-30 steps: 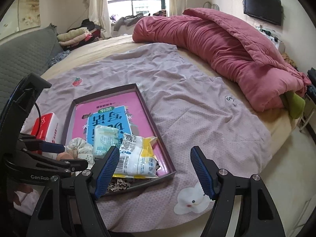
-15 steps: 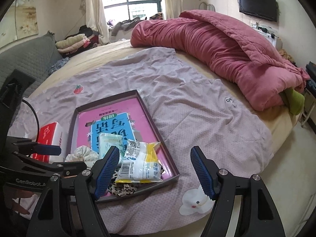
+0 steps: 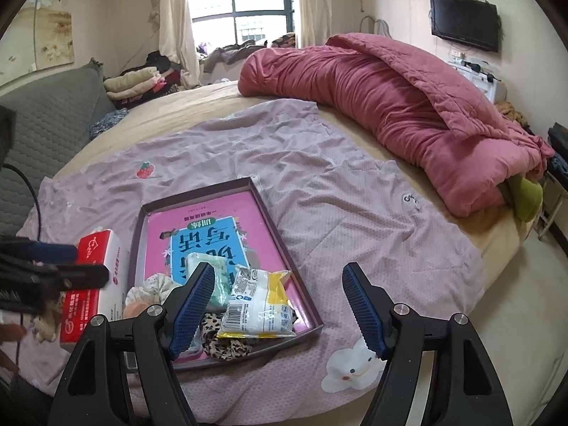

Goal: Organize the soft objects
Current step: 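Move both open tools back from the tray toward the teddy bear and jar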

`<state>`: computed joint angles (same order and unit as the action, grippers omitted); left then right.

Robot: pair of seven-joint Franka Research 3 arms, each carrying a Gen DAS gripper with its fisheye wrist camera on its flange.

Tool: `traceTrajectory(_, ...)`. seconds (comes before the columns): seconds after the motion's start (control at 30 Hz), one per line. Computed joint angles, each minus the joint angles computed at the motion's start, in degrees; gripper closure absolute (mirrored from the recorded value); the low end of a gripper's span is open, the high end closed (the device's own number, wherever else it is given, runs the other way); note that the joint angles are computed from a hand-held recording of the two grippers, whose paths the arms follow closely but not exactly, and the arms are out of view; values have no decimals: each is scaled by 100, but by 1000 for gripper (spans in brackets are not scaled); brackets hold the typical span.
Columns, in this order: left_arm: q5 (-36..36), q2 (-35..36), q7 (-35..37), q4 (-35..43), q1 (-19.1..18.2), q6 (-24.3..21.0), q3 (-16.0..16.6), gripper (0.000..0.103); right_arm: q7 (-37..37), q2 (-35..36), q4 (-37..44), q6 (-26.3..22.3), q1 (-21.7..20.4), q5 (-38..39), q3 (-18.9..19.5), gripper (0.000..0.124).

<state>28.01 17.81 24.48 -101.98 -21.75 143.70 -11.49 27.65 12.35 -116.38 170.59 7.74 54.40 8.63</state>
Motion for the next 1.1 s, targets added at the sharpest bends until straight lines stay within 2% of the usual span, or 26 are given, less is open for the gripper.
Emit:
traceTrajectory(0.13,86,-411,-293,-406,51,184,41,23,-182,-94,-35,23,-28,169,57,48)
traceTrajectory(0.3,402,-850,-689,-792,88,123,3,23,-264,-253,-75,-109,48,388,3,48)
traceTrajectory(0.47,646,-1262,-1018,-1195,171,98,-99,23,-719,-502,-232,240,245,562,44,48)
traceTrajectory(0.57,725,-1565,-1232,-1495,256,127,-158,23,-905,-681,-262,142,364,801,24,48)
traceTrajectory(0.63,720,-1833,-1345,-1773,339,237,-190,23,-840,-776,-282,46,479,819,-33,48)
traceTrajectory(0.73,821,-2210,-1492,-2092,439,134,-282,23,-758,-914,-358,65,675,820,-76,48)
traceTrajectory(1.1,433,-3812,-1693,-3607,870,132,-420,23,-297,-1246,-576,-18,1235,479,-133,48)
